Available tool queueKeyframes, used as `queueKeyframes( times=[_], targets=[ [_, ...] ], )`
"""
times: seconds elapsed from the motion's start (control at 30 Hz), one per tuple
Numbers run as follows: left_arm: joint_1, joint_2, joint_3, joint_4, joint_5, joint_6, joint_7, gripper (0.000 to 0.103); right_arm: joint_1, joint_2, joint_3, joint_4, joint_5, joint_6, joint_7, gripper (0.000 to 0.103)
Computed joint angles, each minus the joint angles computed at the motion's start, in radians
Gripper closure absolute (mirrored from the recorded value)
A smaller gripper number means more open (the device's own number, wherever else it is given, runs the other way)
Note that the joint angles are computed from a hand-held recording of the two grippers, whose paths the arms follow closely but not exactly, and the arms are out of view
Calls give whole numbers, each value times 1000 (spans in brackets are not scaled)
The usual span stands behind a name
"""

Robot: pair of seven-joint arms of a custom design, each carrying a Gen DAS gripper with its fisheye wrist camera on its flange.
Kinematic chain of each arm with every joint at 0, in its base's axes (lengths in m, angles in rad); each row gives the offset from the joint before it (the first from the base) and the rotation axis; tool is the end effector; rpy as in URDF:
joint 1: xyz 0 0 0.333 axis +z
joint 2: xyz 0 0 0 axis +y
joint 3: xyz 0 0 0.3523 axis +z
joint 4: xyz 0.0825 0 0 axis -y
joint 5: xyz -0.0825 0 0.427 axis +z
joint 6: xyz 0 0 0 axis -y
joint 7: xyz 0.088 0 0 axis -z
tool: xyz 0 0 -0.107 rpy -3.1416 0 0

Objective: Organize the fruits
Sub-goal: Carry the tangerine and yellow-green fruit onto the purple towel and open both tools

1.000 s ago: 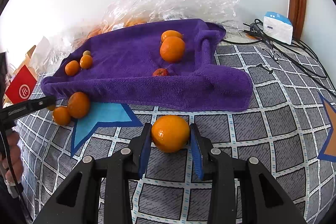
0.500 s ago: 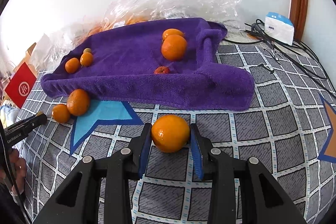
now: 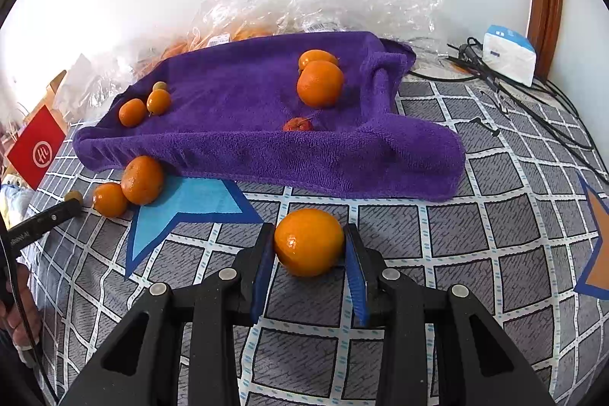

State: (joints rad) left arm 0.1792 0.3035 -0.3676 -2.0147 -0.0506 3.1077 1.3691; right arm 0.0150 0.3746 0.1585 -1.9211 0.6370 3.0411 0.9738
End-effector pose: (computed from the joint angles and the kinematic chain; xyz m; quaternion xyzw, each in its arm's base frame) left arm 0.6817 -0.1059 0.4142 -0.6885 0.6076 -0.3574 0.1707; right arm 0.7056 0.0667 0.3794 -0.6942 0.6119 -0.1953 0.3250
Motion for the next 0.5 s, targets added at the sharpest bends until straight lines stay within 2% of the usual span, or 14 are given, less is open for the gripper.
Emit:
queueKeyframes(
  times=[0.17,0.27,0.33,0.5],
  targets=[
    [23,-8,-33,-23,21,59,17,77,-43,-4,53,-8,45,29,-53,68],
    [37,-12,-48,-38,56,103,3,77,-96,-4,114,-6,113,41,-122,68],
    [20,-17,-27,-46,85,128,-22,77,-116,-2,140,-3,156,51,-163,68],
    [-32,-29,42,-66,138,186,-91,77,-118,-1,152,-1,207,82,-213,68]
  ],
)
